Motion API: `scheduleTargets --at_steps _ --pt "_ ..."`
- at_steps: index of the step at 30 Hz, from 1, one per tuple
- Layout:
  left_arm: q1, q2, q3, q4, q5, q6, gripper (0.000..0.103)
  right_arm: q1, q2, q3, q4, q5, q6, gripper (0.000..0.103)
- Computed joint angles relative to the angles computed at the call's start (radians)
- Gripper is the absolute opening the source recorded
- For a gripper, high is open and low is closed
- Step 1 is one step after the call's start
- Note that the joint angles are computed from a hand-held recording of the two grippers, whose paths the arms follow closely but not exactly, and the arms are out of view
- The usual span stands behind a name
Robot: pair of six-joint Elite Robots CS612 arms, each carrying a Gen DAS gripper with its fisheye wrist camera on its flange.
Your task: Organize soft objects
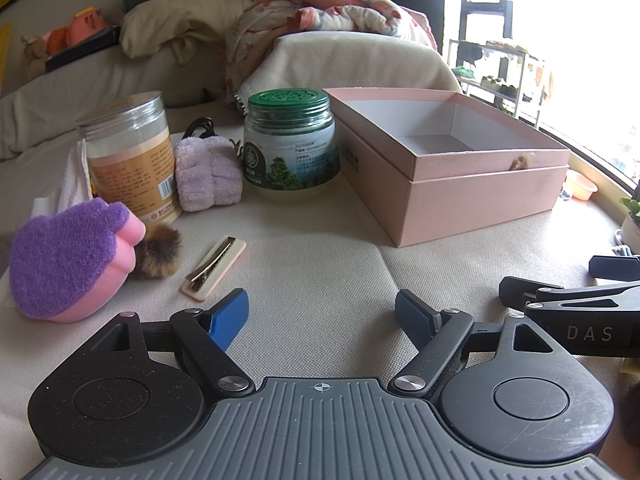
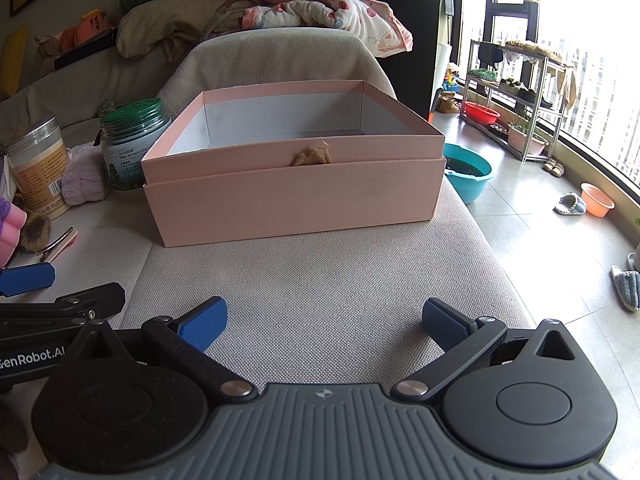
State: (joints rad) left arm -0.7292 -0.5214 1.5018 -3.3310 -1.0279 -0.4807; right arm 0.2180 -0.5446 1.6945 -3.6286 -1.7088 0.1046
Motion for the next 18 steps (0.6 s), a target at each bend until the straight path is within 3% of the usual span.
scheduleTargets --at_steps 6,9,15,18 --pt "0.005 -0.001 0.006 -0.036 -0.045 0.030 0.084 -0.001 0.000 0.003 -0.003 0.003 -0.003 0.103" --pt "0.017 -0.011 0.028 -0.078 -0.108 0.058 0.083 -0.016 -0.023 0.012 0.061 0.054 -0.040 0.103" --pt "0.048 -0.058 0.131 -0.320 -0.129 0.139 0.082 -0.017 -0.045 -0.001 0.158 0.069 -0.047 0.103" --pt "0.087 -0.087 0.168 -0.385 -0.106 0.185 0.082 -0.022 -0.052 0.008 0.169 0.094 -0.076 0.103"
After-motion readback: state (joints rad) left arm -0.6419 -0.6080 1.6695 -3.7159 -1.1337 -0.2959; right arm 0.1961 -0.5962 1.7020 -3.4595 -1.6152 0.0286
